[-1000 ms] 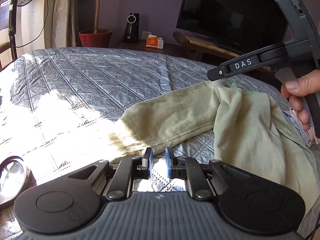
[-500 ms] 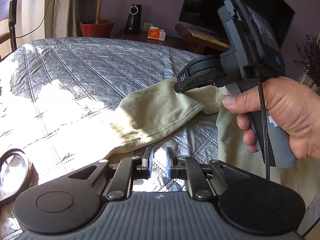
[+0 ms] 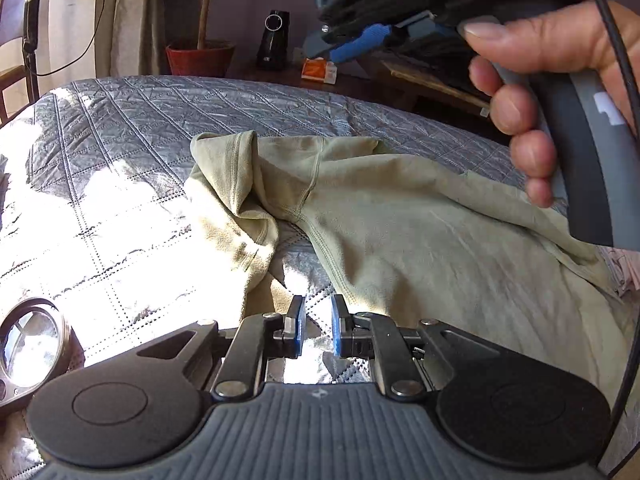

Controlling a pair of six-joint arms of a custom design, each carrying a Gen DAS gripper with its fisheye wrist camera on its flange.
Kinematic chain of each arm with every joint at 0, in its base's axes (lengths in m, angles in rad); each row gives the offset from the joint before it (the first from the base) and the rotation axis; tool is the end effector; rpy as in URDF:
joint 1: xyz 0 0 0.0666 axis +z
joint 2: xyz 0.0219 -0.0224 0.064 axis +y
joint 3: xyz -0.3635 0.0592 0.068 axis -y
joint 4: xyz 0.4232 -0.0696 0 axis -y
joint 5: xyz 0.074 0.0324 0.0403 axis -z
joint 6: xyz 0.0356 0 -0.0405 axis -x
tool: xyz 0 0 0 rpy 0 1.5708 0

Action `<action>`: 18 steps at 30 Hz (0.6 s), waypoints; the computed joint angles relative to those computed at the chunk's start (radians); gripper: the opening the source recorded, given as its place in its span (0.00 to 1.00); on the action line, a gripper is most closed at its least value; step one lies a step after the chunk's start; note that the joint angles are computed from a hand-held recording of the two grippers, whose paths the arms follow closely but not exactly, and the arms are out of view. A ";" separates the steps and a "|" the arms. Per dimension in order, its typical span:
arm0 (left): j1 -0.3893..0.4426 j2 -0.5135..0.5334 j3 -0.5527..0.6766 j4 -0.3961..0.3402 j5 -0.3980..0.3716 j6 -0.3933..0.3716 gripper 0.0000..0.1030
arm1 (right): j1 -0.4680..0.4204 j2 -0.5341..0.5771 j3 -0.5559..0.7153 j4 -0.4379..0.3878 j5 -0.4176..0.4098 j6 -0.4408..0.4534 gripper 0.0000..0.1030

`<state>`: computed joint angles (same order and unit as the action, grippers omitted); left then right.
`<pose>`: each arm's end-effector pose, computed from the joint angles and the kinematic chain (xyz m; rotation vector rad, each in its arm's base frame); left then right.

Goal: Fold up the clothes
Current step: 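Lay the sweatshirt flat and open the right gripper, then grasp the sweatshirt shoulder with the right gripper, lift and lay it flat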

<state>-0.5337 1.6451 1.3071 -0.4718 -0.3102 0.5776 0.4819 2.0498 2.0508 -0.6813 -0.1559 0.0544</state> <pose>0.5135 -0.2912 0.2694 -0.1972 2.3306 -0.1825 0.6691 0.3557 0.3534 -0.6834 2.1676 0.4033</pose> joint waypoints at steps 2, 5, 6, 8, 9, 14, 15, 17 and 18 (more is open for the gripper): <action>-0.005 -0.006 -0.006 0.021 0.002 -0.018 0.10 | -0.038 -0.087 -0.132 -0.021 0.129 0.095 0.54; -0.031 -0.016 -0.017 0.068 -0.003 -0.077 0.11 | -0.106 -0.200 -0.317 -0.011 0.317 0.119 0.59; -0.038 -0.016 -0.020 0.085 0.003 -0.100 0.11 | -0.135 -0.234 -0.365 -0.004 0.333 0.078 0.59; -0.045 -0.013 -0.021 0.105 0.037 -0.139 0.11 | -0.192 -0.296 -0.446 0.000 0.338 -0.020 0.59; -0.048 -0.011 -0.022 0.113 0.055 -0.157 0.11 | -0.219 -0.321 -0.481 0.000 0.340 -0.058 0.60; -0.068 0.019 0.009 0.091 0.137 -0.193 0.11 | -0.291 -0.342 -0.541 -0.014 0.320 -0.006 0.59; -0.072 0.028 0.018 0.081 0.139 -0.204 0.11 | -0.297 -0.331 -0.532 -0.023 0.296 0.017 0.58; -0.079 0.045 0.034 0.059 0.140 -0.220 0.12 | -0.303 -0.286 -0.478 -0.058 0.248 0.006 0.59; -0.081 0.050 0.039 0.049 0.142 -0.224 0.12 | -0.306 -0.265 -0.453 -0.073 0.235 -0.001 0.60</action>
